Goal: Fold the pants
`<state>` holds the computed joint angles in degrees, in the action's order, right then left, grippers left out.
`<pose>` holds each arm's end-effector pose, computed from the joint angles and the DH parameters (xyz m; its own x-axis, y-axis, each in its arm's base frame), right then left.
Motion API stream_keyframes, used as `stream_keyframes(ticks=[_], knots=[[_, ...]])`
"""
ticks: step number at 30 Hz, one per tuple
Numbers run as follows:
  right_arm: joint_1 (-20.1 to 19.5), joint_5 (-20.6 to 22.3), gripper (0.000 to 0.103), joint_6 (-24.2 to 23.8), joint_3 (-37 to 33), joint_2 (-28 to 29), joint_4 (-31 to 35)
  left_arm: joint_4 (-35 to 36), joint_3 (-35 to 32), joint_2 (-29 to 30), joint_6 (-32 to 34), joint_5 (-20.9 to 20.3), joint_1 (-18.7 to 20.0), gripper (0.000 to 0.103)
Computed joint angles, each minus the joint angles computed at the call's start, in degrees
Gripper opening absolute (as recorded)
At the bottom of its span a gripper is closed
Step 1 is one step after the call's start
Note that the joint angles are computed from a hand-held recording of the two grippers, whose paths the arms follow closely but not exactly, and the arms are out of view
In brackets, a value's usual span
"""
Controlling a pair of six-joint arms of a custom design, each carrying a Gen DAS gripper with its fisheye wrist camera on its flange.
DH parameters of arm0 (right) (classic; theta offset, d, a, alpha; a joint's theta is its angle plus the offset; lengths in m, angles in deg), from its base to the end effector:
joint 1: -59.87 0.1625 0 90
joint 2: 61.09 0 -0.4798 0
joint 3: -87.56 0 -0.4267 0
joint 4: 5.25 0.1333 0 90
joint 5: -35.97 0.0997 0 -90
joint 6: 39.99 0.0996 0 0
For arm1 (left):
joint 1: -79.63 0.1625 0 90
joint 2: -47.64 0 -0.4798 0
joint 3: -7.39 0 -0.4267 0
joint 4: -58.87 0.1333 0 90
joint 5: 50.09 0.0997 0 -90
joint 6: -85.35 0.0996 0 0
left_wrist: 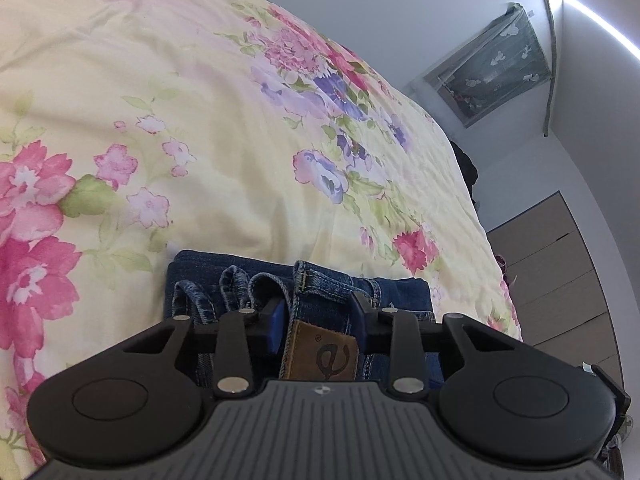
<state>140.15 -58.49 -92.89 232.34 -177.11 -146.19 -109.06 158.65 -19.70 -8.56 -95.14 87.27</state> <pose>0.0742 -0.3104 0.3341 -0.7145 -0.6090 0.3445 -0.6855 0.7079 -0.1703 -0.2919 -0.2446 0.1005 -0.9820 -0.1804 -0.0562 -0.0882 0.7006 -0.7081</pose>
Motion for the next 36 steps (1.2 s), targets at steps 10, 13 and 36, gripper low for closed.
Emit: stream_keyframes(ticks=[10,13,36], knots=[[-1.5,3.8,0.024,2.56,-2.52,-1.32,5.9,28.18,-8.22,-3.01,0.78,3.35,-5.64,0.01],[-1.47,6.22,0.024,2.34,-4.09,-3.26,8.5,38.17,-10.3,-4.65,-1.67,1.4,-5.85,0.009],[5.08,-9.47,0.0,8.39,-6.72,21.42,-17.01,23.58,-1.52,-2.32,-4.58,-0.61,-1.71,0.016]])
